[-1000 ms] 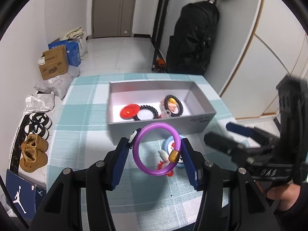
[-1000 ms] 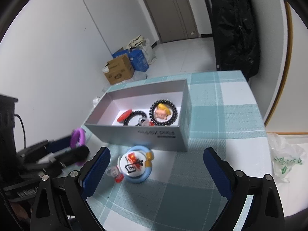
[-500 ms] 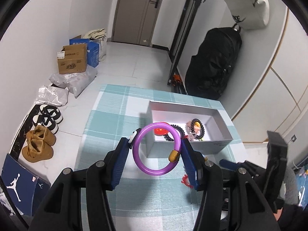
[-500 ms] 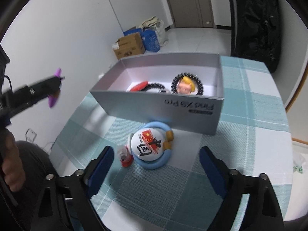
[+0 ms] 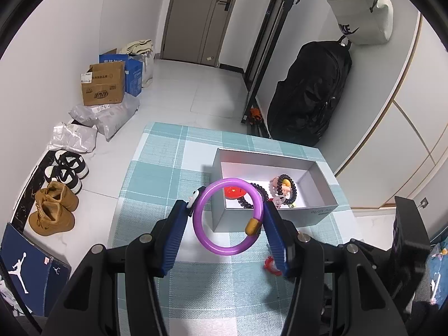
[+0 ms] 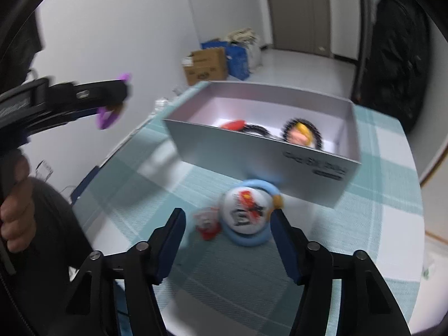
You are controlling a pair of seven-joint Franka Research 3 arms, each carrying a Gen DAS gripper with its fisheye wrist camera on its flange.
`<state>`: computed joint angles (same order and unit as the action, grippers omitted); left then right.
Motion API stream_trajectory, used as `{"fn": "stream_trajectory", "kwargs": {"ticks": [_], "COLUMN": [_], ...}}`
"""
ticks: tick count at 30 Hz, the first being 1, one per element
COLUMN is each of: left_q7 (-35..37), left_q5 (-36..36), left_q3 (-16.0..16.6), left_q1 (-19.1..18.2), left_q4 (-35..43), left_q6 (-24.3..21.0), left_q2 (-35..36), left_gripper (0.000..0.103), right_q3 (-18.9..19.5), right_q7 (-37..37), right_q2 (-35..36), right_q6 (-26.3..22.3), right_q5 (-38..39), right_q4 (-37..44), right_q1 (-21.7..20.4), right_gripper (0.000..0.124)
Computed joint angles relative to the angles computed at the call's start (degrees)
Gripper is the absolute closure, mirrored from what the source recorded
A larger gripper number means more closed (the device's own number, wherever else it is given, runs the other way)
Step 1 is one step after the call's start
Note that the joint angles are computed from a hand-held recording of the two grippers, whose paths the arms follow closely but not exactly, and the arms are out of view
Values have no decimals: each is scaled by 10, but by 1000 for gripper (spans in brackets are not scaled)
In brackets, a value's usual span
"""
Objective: Organize jewelry
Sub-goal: 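Hold the purple ring up with the left tool while the right tool grasps the red-and-white figurine, then carry the purple ring and figurine with both tools over the box and lower them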
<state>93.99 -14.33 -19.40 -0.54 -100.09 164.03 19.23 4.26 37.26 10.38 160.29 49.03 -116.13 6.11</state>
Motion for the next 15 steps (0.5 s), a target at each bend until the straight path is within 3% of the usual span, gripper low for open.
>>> {"fn": "stream_trajectory", "kwargs": {"ticks": [6,13,15], "left_q7": [-6,-12,-15], "left_q5": [9,22,29], "left_q3": [5,9,12], "left_q1": [-5,-10,-13], "left_q4": [0,3,3], "left_q6": [-5,-10,-9], "left_q2": [0,2,2], "left_gripper": [53,53,53], "right_q3": [6,10,11], "right_q7": [-19,-11,-3], "right_q2": [9,12,12], "right_q6": [15,112,120], "right_q5": [-25,-112,-133], "right_q4": [0,-32,-37], "right_q1": [15,40,41], "right_gripper": [82,106,105]}}
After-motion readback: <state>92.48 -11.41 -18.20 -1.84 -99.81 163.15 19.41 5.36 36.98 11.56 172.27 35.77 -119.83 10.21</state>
